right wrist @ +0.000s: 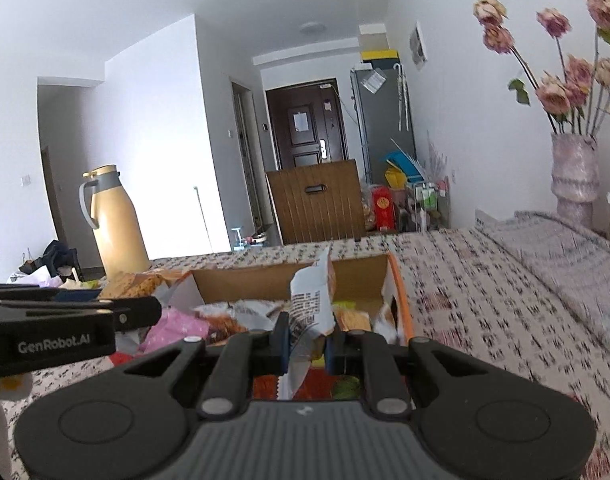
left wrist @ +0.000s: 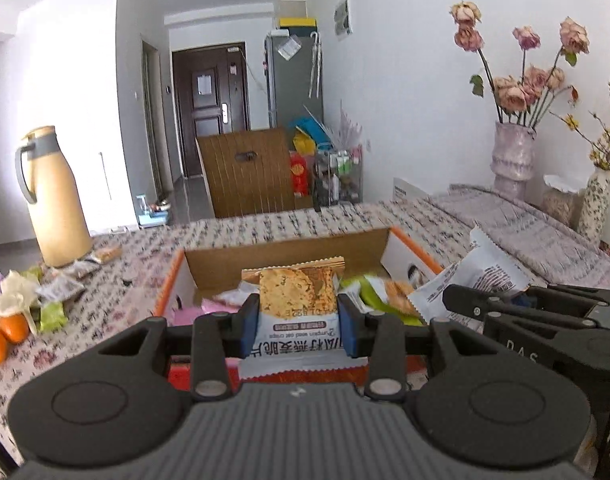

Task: Organize snacks
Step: 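Carry both packets over the box, lower them in and open both grippers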

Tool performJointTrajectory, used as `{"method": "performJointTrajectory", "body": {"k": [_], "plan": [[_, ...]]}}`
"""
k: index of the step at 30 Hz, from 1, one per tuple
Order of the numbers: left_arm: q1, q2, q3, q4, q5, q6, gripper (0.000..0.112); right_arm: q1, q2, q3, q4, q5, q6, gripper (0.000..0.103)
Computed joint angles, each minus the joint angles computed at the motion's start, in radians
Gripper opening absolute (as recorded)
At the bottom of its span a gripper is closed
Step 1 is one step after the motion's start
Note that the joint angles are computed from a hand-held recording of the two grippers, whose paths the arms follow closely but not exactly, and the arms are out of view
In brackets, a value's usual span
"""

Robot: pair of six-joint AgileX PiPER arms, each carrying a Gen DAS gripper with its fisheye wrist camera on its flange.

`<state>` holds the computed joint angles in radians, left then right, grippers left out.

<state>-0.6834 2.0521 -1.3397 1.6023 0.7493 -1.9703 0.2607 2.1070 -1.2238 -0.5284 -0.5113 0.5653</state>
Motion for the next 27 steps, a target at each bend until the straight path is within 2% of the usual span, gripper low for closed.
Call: {"method": "performJointTrajectory", "body": {"k": [13, 21, 25, 27], "plan": [[0.094, 0.066, -0.133, -0.001, -0.005, 0.073, 0.040, 0.049, 0.129, -0.314, -0.106, 0.147, 0.087, 0.015], [0.163, 0.157, -0.252, -0.026, -0.042, 0.111, 0.040, 0.062, 0.280, -0.594, -0.391, 0.279, 0.404, 0.015], [0.196, 0.198, -0.261, 0.003, -0.074, 0.067, 0.040, 0.059, 0.350, -0.680, -0.489, 0.301, 0.528, 0.015], [0.209, 0.221, -0.270, 0.014, -0.084, 0.043, 0.040, 0.057, 0.380, -0.718, -0.603, 0.309, 0.651, 0.015]]}}
